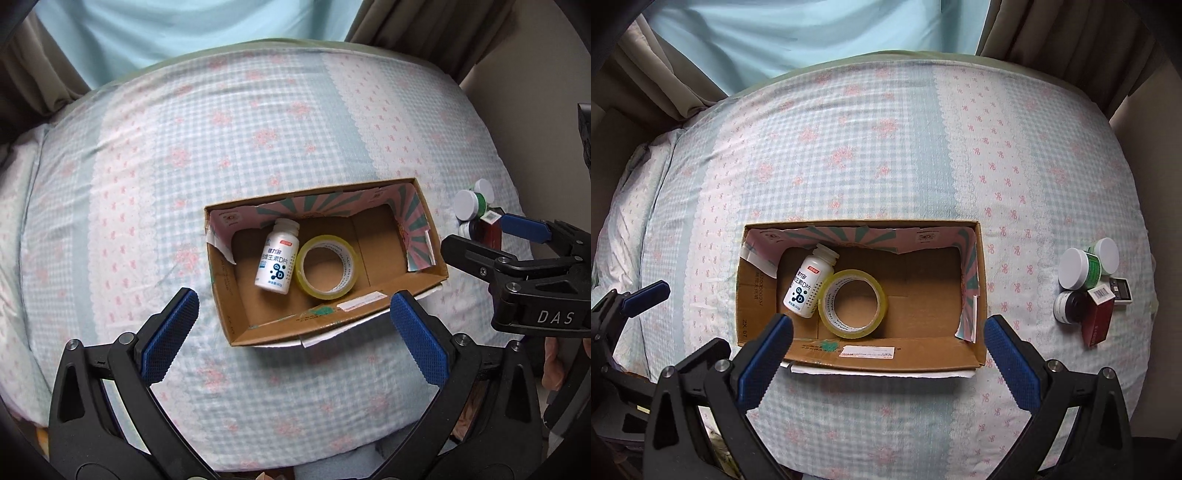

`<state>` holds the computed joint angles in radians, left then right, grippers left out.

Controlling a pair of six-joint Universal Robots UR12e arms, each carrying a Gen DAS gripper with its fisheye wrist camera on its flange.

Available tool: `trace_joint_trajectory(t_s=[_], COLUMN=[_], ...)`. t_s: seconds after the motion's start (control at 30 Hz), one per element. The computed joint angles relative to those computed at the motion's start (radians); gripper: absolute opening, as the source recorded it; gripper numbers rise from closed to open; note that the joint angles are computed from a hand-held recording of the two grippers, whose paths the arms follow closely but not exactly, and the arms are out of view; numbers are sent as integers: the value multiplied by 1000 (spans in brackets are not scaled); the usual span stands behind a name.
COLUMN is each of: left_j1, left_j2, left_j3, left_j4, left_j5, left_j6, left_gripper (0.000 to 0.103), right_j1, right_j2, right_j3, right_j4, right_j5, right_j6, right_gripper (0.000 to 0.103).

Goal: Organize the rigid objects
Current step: 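Open both tools to drop the bottle and tape into the box, then grasp the green-labelled jar with the left tool while the right tool grasps the red box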

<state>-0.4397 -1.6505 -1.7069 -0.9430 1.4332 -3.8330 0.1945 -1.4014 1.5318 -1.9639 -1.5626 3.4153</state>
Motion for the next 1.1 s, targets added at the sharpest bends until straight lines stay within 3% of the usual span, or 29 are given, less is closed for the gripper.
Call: trace_joint_trajectory(t_s=[0.17, 0.27, 0.43, 0.67, 0.93, 1.1], left_j1=[-54, -80, -135, -195, -231, -230], left_j2=[27, 26, -16, -123, -276, -379], left_j3=[25, 45, 126, 273, 509, 657], left_j4=[-19, -16, -48, -50, -154, -224], left_j5=[90, 99, 130, 129, 130, 84], left_j6=[-84, -126, -177, -264, -247, -205], left_gripper=[103, 103, 103, 103, 103, 103], right_j1=[-12, -25, -84, -209, -376, -431], right_j2=[-82, -137, -240, -361, -422, -420], right_j3=[51, 93, 187, 314, 395, 427], right_j4=[-46, -80, -123, -161, -194, -225], right_j5=[-8, -38, -53, -61, -18, -12], right_j6=[13, -16, -92, -255, -398, -449], right_gripper=[103, 103, 103, 103, 103, 103])
